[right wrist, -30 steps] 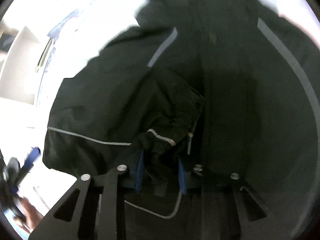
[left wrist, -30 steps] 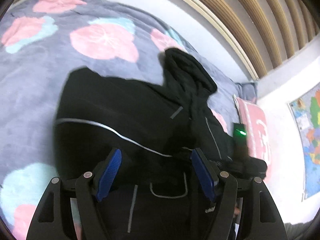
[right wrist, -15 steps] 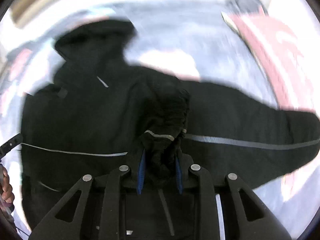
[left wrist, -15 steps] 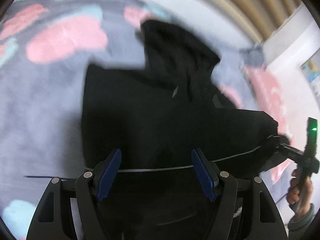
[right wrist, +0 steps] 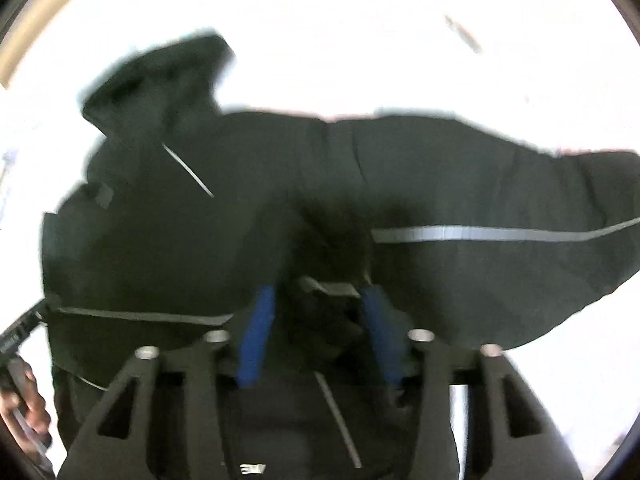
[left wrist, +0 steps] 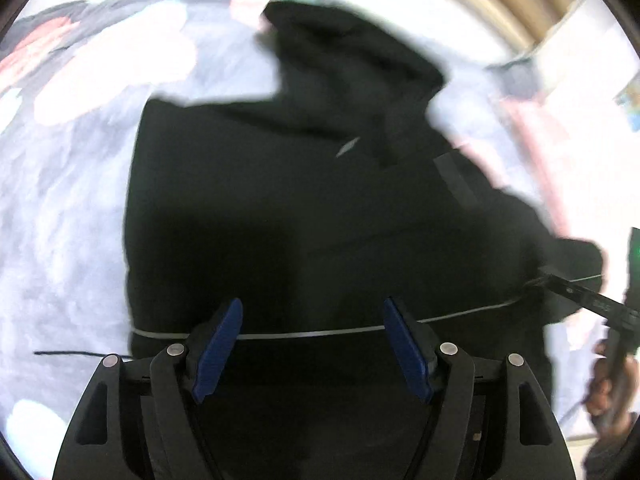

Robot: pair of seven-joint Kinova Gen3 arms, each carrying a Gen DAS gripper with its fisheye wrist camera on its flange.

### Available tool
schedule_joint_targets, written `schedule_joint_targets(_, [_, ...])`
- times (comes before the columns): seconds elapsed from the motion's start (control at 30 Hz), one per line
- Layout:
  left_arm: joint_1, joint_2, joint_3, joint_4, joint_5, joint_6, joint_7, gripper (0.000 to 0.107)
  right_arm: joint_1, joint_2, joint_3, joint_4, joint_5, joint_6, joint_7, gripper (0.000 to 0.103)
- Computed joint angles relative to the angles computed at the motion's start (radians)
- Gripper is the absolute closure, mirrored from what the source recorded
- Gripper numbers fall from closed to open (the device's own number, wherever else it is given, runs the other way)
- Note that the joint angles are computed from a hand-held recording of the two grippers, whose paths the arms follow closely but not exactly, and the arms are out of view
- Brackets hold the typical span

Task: Fold large clothes

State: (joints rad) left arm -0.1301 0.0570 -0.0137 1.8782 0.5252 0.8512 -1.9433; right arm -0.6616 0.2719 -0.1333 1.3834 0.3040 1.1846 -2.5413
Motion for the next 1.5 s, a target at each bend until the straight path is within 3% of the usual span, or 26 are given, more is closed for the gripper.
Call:
schedule_joint_targets(0.13, [0.107, -0.010, -0.068, 0.005, -0.001, -0.009, 0.040, 0.034, -0.042, 0.070, -0.062, -0.077, 0.041, 0.008, 0.059, 0.040])
schedule_joint_targets(0.2, [0.200, 0.033, -0.122, 0.003, -0.079, -0.025, 0.121, 0.034, -0.098, 0.146, -0.026, -0.128, 0.060, 0.054, 0.081, 0.040])
schedule_joint_targets(0.3, [0.339, 0.082, -0.216, 0.015, -0.190, -0.064, 0.234, 0.034, -0.080, 0.224, -0.041, -0.091, -0.004, 0.056, 0.041, 0.040])
schedule_joint_targets(0.4, [0.478, 0.092, -0.277, 0.020, -0.312, -0.107, 0.285, 0.031, -0.139, 0.208, 0.018, -0.039, 0.009, 0.005, 0.037, 0.040])
schedule_joint_targets(0.47, [0.514, 0.091, -0.272, 0.016, -0.392, -0.113, 0.362, 0.028, -0.140, 0.209, 0.021, -0.050, 0.000, 0.024, 0.053, 0.040])
schedule_joint_targets(0.57, [0.430, 0.074, -0.180, 0.010, -0.419, -0.089, 0.414, 0.028, -0.115, 0.187, 0.034, -0.061, -0.071, 0.025, 0.096, 0.041])
schedule_joint_targets(0.73, [0.207, -0.024, -0.033, 0.012, -0.249, 0.014, 0.274, 0.027, -0.051, -0.028, 0.033, 0.101, -0.083, -0.063, 0.083, 0.041])
schedule_joint_targets(0.83, [0.127, -0.075, 0.046, 0.013, -0.198, 0.063, 0.244, 0.027, 0.051, -0.167, -0.006, 0.193, -0.065, -0.013, 0.013, 0.040])
schedule_joint_targets(0.93, [0.168, -0.093, 0.065, -0.008, -0.219, 0.086, 0.274, 0.027, 0.168, -0.306, 0.001, 0.277, -0.039, 0.038, 0.020, 0.040])
schedule_joint_targets(1.1, [0.242, -0.033, 0.117, -0.064, -0.249, 0.093, 0.334, 0.027, 0.335, -0.451, 0.170, 0.345, -0.033, 0.013, 0.191, 0.038])
schedule_joint_targets(1.33, [0.313, 0.034, 0.145, -0.113, -0.283, 0.085, 0.394, 0.027, 0.544, -0.434, 0.402, 0.370, -0.231, -0.149, 0.420, 0.030])
schedule_joint_targets(1.5, [0.339, 0.064, 0.147, -0.148, -0.333, 0.107, 0.420, 0.027, 0.633, -0.337, 0.403, 0.406, -0.259, -0.244, 0.394, 0.030])
